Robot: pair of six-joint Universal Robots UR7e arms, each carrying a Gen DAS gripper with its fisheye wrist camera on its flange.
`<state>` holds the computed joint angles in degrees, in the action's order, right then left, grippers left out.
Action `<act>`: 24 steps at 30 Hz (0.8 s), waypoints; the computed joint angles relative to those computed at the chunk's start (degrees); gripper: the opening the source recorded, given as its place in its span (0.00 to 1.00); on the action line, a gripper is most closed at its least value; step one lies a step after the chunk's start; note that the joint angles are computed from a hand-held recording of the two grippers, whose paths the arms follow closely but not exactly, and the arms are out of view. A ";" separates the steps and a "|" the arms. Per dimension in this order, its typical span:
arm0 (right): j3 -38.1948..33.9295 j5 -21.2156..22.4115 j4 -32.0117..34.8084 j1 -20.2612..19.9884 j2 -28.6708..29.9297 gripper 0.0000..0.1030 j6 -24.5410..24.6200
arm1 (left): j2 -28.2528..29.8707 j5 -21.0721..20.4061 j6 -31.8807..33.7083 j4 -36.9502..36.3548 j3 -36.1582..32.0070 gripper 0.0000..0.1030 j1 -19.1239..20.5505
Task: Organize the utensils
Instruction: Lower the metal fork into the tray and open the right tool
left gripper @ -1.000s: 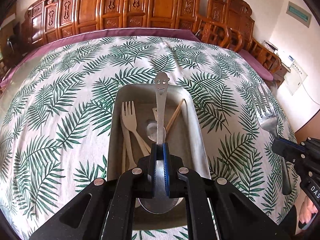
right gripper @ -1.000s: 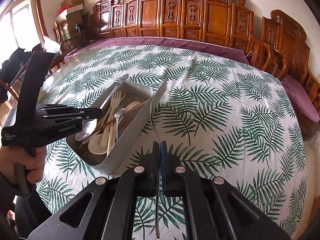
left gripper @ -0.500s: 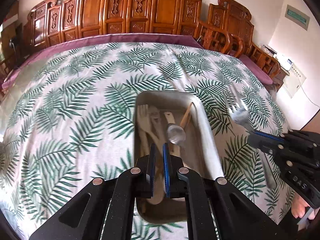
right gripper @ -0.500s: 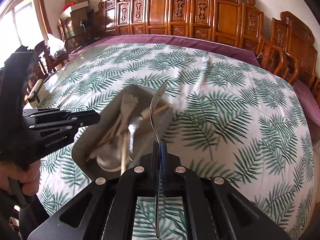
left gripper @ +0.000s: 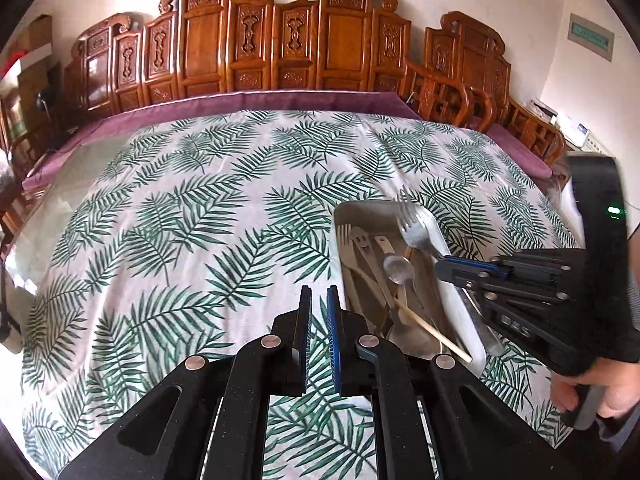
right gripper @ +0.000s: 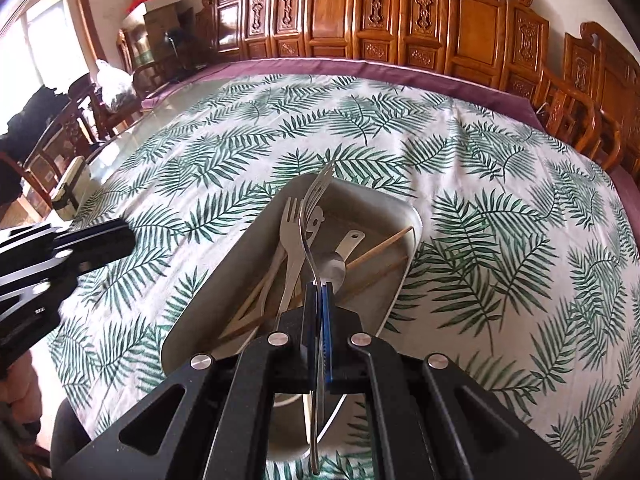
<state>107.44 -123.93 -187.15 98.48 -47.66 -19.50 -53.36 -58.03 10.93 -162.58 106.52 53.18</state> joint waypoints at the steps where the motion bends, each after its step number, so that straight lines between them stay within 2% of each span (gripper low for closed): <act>1: -0.50 -0.14 0.17 -0.06 0.39 0.03 0.29 | -0.20 -0.02 0.14 -0.16 0.15 0.07 0.04; 2: -0.93 -0.19 0.43 -0.08 0.68 0.03 0.59 | -0.47 0.04 0.33 -0.37 0.41 0.09 0.02; 4: -1.76 -0.53 0.77 -0.05 1.29 0.03 1.03 | -0.79 -0.13 0.90 -0.99 0.96 0.21 0.01; 15: -3.46 -1.01 1.16 -0.27 3.17 0.04 2.40 | -1.82 -0.90 0.63 -1.74 1.89 0.24 0.75; 19: -2.67 0.81 0.85 -0.45 2.38 0.08 3.49 | -2.02 -0.64 0.58 -2.12 2.16 0.27 0.81; 24: -1.72 0.91 -0.22 -0.12 1.55 0.09 2.08 | -2.15 -0.44 0.47 -2.34 2.42 0.29 0.62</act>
<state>105.72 -123.01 -187.38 98.36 -46.11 -17.42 -55.50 -58.47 11.40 -164.92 108.94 53.80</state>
